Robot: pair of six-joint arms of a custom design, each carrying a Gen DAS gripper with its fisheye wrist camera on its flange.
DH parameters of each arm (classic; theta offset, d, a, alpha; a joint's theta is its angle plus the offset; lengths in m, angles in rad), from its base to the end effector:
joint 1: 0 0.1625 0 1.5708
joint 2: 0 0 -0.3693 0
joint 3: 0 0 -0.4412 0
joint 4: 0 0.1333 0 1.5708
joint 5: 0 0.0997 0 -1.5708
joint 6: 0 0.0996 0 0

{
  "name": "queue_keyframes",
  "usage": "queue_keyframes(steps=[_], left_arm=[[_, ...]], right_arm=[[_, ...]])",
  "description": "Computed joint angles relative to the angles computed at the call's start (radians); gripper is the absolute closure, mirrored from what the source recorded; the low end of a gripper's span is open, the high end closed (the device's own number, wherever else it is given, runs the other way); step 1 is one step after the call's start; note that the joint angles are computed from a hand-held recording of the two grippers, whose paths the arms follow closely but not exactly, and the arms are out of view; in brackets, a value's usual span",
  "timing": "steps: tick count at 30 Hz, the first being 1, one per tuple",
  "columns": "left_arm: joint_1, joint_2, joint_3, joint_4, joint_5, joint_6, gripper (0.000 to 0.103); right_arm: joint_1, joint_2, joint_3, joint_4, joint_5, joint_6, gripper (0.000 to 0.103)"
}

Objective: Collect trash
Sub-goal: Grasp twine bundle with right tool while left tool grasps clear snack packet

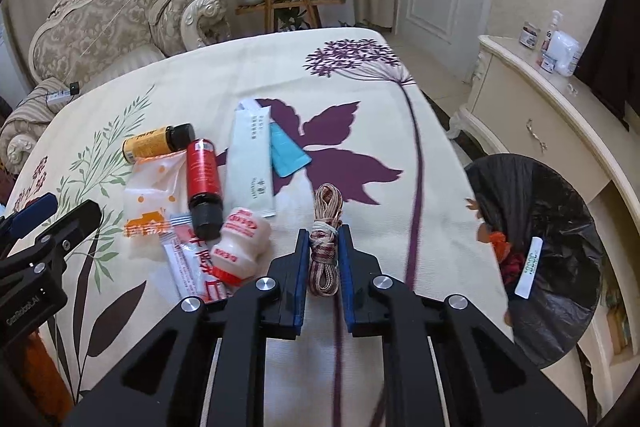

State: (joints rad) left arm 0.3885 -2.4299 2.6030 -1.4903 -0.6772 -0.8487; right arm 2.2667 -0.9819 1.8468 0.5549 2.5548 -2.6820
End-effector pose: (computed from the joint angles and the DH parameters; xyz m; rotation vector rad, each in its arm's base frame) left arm -0.1383 -0.2845 0.2423 0.5313 2.2916 -0.7981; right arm 0.2958 -0.2755 0.0643 0.1760 -2.2625 0.8074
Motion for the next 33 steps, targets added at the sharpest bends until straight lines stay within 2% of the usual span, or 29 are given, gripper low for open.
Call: queue_keyframes(steps=[7, 10, 12, 16, 18, 25, 28, 33], left_arm=[[0.061, 0.194, -0.012, -0.241, -0.019, 0.116, 0.023], [0.091, 0.267, -0.028, -0.306, -0.026, 0.143, 0.023], [0.112, 0.313, -0.040, -0.346, -0.035, 0.156, 0.023], [0.155, 0.370, -0.067, -0.346, -0.061, 0.151, 0.023], [0.168, 0.359, -0.065, -0.341, -0.077, 0.152, 0.025], [0.155, 0.258, -0.025, -0.304, -0.071, 0.198, 0.060], [0.153, 0.230, -0.014, -0.308, -0.078, 0.231, 0.065], [0.136, 0.168, -0.002, -0.269, -0.089, 0.218, 0.067]], right_arm=[[-0.017, -0.038, 0.022, -0.012, 0.007, -0.015, 0.088], [-0.022, -0.054, 0.032, -0.022, 0.001, -0.021, 0.088], [-0.027, -0.063, 0.035, -0.027, -0.005, -0.027, 0.088], [-0.034, -0.075, 0.043, -0.031, -0.014, -0.033, 0.088], [-0.036, -0.079, 0.046, -0.031, -0.017, -0.034, 0.088], [-0.036, -0.075, 0.047, -0.032, -0.020, -0.036, 0.088], [-0.035, -0.066, 0.047, -0.033, -0.017, -0.031, 0.088], [-0.029, -0.064, 0.053, -0.037, -0.013, -0.025, 0.088]])
